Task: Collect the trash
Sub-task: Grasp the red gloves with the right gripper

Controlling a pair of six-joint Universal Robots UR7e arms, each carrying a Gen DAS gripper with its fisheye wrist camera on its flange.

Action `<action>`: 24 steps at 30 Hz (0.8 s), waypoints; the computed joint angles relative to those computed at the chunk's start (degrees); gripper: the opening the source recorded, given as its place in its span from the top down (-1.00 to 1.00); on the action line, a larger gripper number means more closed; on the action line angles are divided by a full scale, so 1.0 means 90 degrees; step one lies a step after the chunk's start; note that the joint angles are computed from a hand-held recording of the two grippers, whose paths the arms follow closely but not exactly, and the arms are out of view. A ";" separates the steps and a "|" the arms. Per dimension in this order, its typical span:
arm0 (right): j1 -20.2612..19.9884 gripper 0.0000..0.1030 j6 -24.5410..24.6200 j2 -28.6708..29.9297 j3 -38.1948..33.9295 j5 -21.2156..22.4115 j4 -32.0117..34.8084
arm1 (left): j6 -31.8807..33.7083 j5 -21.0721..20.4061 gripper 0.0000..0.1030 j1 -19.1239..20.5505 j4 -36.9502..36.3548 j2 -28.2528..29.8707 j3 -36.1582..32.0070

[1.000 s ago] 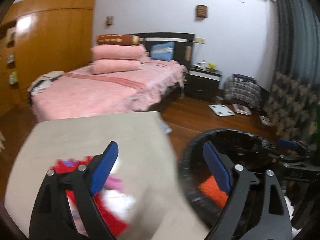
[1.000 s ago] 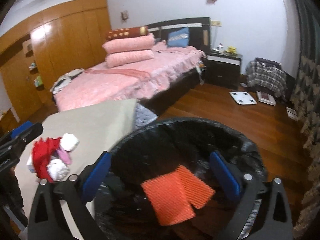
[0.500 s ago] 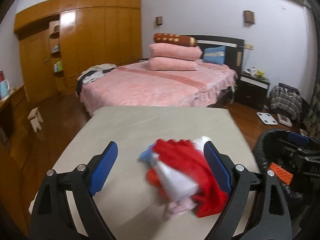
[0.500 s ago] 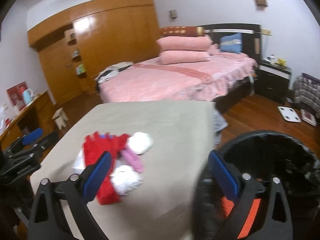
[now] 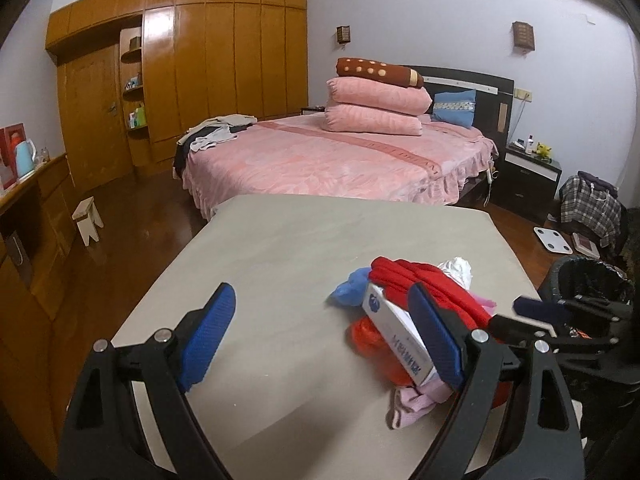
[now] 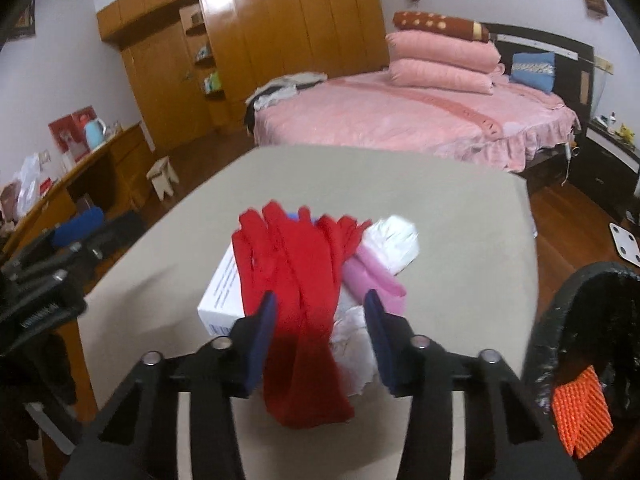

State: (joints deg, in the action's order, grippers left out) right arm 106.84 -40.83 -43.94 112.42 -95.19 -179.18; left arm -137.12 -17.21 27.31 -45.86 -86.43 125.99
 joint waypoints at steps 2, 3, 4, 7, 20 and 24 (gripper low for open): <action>-0.0020 0.45 -0.0026 0.0027 -0.0051 -0.0010 0.0179 | 0.0012 -0.0004 -0.66 -0.0003 -0.0038 -0.0036 0.0019; -0.0030 0.66 -0.0046 0.0010 -0.0075 0.0021 0.0332 | 0.0020 0.0007 -0.66 0.0009 -0.0066 -0.0044 0.0025; -0.0040 0.79 -0.0073 -0.0005 -0.0097 0.0066 0.0476 | 0.0020 0.0007 -0.66 0.0009 -0.0074 -0.0038 0.0017; -0.0046 0.88 -0.0177 -0.0084 -0.0045 0.0213 0.0493 | 0.0080 0.0061 -0.66 0.0047 -0.0145 -0.0008 0.0007; -0.0047 0.89 -0.0135 -0.0476 -0.0148 0.0488 0.0599 | 0.0118 0.0229 -0.66 0.0097 -0.0232 0.0220 -0.0156; -0.0064 0.76 -0.0135 -0.0326 -0.0180 0.0305 0.0668 | 0.0187 0.0241 -0.66 0.0119 -0.0312 0.0230 -0.0138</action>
State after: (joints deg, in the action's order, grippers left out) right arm 106.26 -42.04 -46.87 110.80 -92.45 -173.17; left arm -135.44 -15.04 28.38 -48.67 -84.36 124.75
